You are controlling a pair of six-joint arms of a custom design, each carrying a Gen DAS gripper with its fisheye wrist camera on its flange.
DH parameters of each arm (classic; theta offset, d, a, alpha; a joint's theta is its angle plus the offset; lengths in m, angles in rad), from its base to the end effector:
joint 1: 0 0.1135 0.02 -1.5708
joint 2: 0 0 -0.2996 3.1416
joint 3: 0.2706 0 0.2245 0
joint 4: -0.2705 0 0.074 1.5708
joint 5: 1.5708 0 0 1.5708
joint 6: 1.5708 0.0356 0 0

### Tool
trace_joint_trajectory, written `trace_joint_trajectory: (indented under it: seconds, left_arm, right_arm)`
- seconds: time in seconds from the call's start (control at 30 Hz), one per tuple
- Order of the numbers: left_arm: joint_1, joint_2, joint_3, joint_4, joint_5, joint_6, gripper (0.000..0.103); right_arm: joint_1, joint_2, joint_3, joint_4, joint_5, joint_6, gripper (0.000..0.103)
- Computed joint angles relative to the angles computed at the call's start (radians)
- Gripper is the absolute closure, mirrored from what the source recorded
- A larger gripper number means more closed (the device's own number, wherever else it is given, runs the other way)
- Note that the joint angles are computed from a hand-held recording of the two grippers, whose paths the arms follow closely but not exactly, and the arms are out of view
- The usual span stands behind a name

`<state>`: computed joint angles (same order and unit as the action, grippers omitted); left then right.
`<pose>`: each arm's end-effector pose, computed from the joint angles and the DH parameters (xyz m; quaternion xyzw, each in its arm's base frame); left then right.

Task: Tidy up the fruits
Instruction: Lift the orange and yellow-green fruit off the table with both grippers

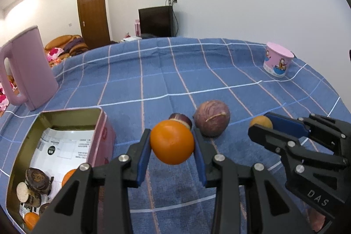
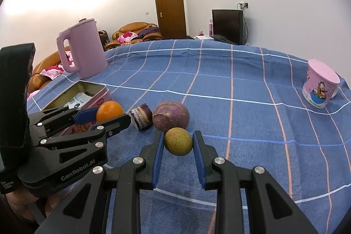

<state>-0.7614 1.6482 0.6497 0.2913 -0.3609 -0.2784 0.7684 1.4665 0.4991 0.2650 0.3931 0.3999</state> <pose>0.2203 -0.1926 0.1931 0.1407 0.8855 -0.0631 0.4383 0.1839 0.1588 0.1984 -0.0822 0.8897 0.0798 0.4419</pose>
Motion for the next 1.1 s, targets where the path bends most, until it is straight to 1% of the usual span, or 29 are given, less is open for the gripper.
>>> trace_joint_trajectory:
  seconds: [0.33,0.7,1.1]
  left_arm:
    - [-0.038,-0.029,-0.041,0.063,-0.078,0.019,0.065]
    - [-0.068,-0.049,-0.073,0.11,-0.138,0.027,0.065]
    - [-0.089,-0.071,-0.109,0.168,-0.183,0.035,0.065]
  right_arm:
    - [0.025,-0.02,-0.025,0.039,0.036,-0.006,0.074]
    - [0.043,-0.039,-0.043,0.065,0.065,-0.016,0.074]
    - [0.07,-0.06,-0.068,0.105,0.102,-0.026,0.074]
